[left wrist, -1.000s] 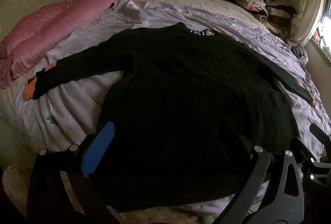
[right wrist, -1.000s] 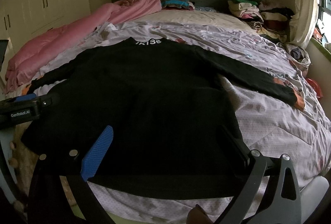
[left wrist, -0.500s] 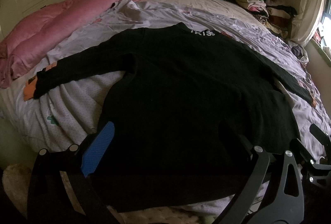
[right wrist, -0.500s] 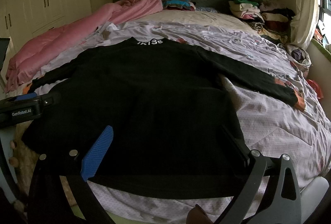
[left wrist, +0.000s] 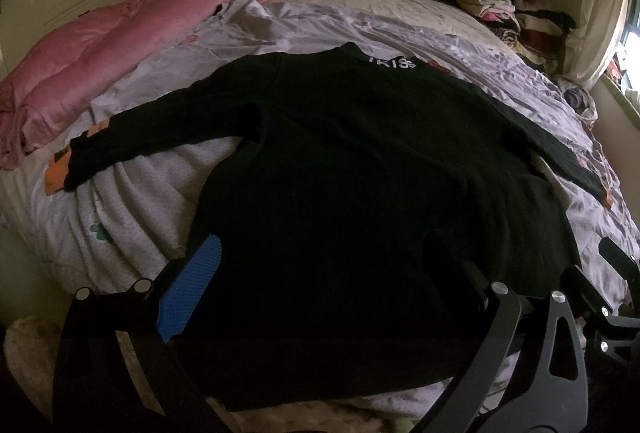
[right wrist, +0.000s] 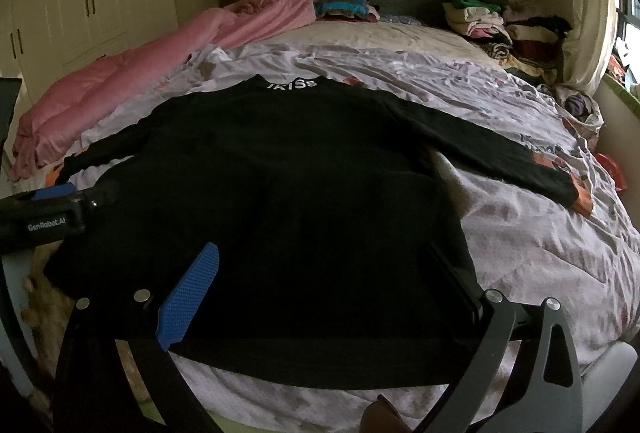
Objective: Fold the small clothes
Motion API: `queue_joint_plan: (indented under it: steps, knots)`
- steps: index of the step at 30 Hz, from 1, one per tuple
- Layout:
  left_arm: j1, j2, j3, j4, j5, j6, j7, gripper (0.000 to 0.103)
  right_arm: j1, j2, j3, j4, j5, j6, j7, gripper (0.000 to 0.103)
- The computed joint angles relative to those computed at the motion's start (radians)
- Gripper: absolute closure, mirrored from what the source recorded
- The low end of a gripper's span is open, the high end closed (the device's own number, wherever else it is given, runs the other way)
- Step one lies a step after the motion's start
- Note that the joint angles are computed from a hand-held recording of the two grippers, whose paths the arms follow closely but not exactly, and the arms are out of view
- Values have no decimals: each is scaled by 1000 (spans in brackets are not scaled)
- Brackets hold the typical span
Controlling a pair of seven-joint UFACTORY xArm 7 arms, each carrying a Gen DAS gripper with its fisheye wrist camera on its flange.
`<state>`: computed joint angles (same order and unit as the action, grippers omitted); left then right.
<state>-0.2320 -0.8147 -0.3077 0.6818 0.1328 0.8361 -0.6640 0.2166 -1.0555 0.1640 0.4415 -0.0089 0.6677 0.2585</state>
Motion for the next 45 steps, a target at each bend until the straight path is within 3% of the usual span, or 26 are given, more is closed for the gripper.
queue_joint_plan:
  steps: [13,31,45]
  knots:
    - [26,72,46,65,-8,-9,53,8,-45,131,-3,85,-17,-57,23,4]
    - [50,395,48,319,68,-33,25,8,-171,360,-52,219,-51,-174,72,4]
    - [-9,645,82,524,152,-22,13,8,-302,537,-97,303,-103,-205,137,4]
